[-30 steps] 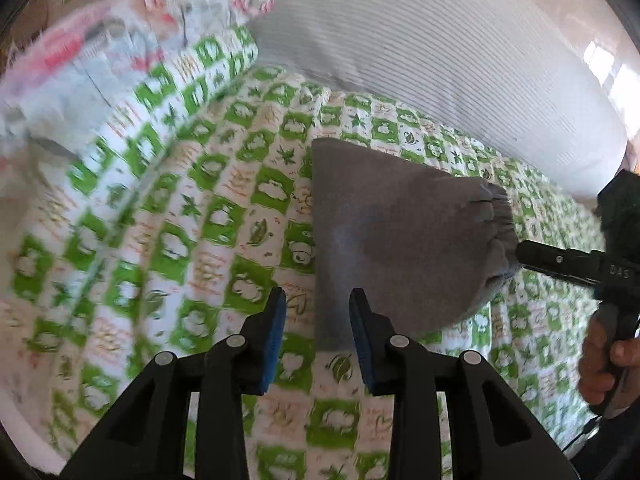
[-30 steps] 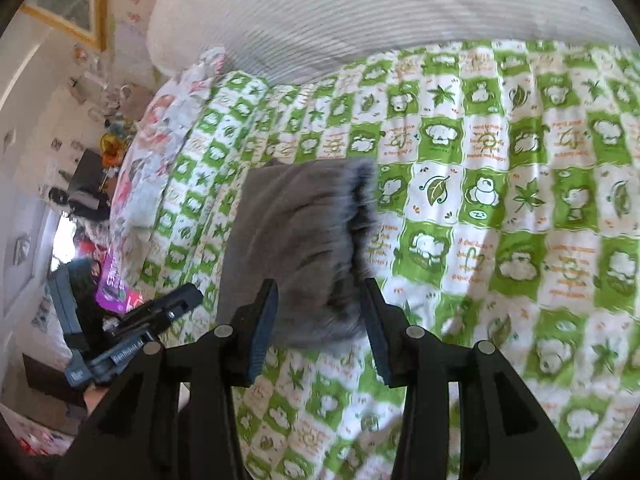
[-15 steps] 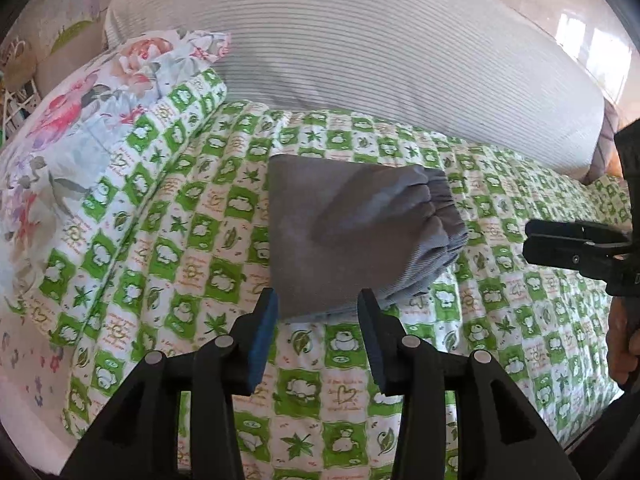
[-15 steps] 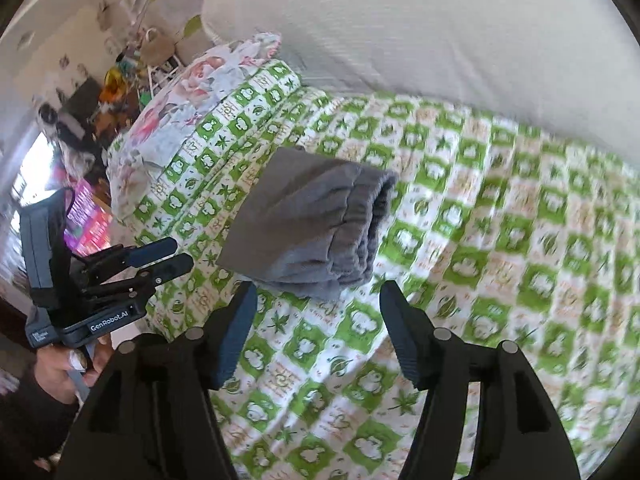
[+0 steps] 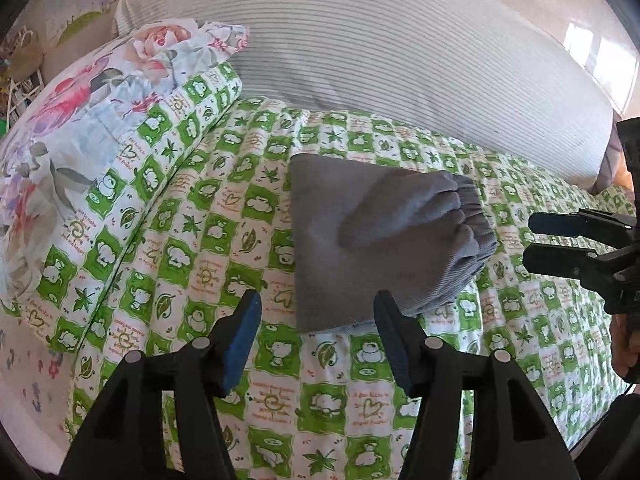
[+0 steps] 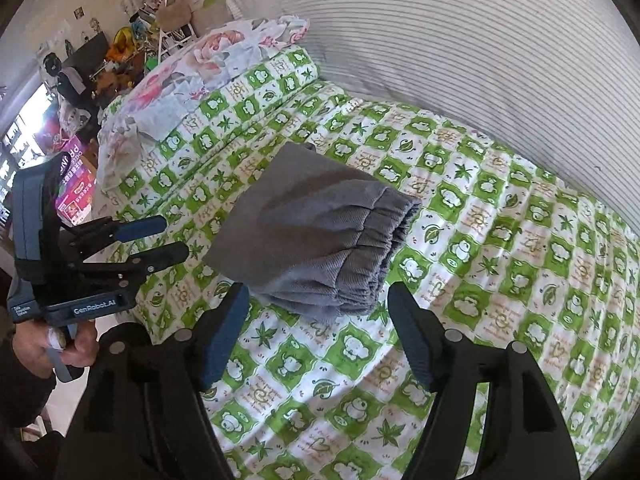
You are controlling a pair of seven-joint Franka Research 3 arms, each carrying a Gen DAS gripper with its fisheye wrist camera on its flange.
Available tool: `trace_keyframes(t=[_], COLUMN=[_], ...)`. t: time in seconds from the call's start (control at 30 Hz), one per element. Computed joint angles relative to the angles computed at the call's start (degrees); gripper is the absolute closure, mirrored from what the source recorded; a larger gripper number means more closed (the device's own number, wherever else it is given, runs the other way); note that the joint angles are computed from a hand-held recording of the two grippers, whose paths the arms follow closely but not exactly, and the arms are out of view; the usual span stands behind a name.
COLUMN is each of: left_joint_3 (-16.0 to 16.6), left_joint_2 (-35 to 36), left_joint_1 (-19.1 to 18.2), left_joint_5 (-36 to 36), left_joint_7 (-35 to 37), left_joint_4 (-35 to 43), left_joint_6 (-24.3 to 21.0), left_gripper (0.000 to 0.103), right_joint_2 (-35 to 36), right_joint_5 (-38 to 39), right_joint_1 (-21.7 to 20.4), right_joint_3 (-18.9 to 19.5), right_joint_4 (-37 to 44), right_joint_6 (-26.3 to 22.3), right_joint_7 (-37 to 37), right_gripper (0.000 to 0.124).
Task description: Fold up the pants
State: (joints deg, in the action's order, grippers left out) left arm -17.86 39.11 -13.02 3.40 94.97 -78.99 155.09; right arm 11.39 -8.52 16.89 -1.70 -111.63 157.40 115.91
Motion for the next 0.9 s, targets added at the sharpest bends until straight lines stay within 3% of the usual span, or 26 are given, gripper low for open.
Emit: trace_keyframes(t=[0.27, 0.53, 0.9], left_joint_3=[0.85, 1.64, 6.6], left_joint_2=[-1.24, -1.8, -4.66], left_joint_1=[-0.4, -1.34, -4.46], left_joint_5=[1.59, 4.47, 11.77], left_joint_7=[-0.49, -0.57, -7.57], left_joint_4=[-1.76, -2.47, -6.51], left_joint_6=[2.86, 3.96, 8.16], left_gripper=[0.036, 0.033, 0.026], right_joint_2=[-0.34, -0.66, 0.51], right_joint_5=[3.39, 6.38, -0.31], right_joint_1=[-1.06, -1.53, 0.54], right_joint_3=[0.47, 1.09, -0.14], right_joint_4=[-1.97, -2.58, -0.95], right_joint_6=[5.38, 3.85, 1.12], right_joint_7=[-3.8, -9.44, -10.5], right_gripper=[0.049, 0.042, 0.038])
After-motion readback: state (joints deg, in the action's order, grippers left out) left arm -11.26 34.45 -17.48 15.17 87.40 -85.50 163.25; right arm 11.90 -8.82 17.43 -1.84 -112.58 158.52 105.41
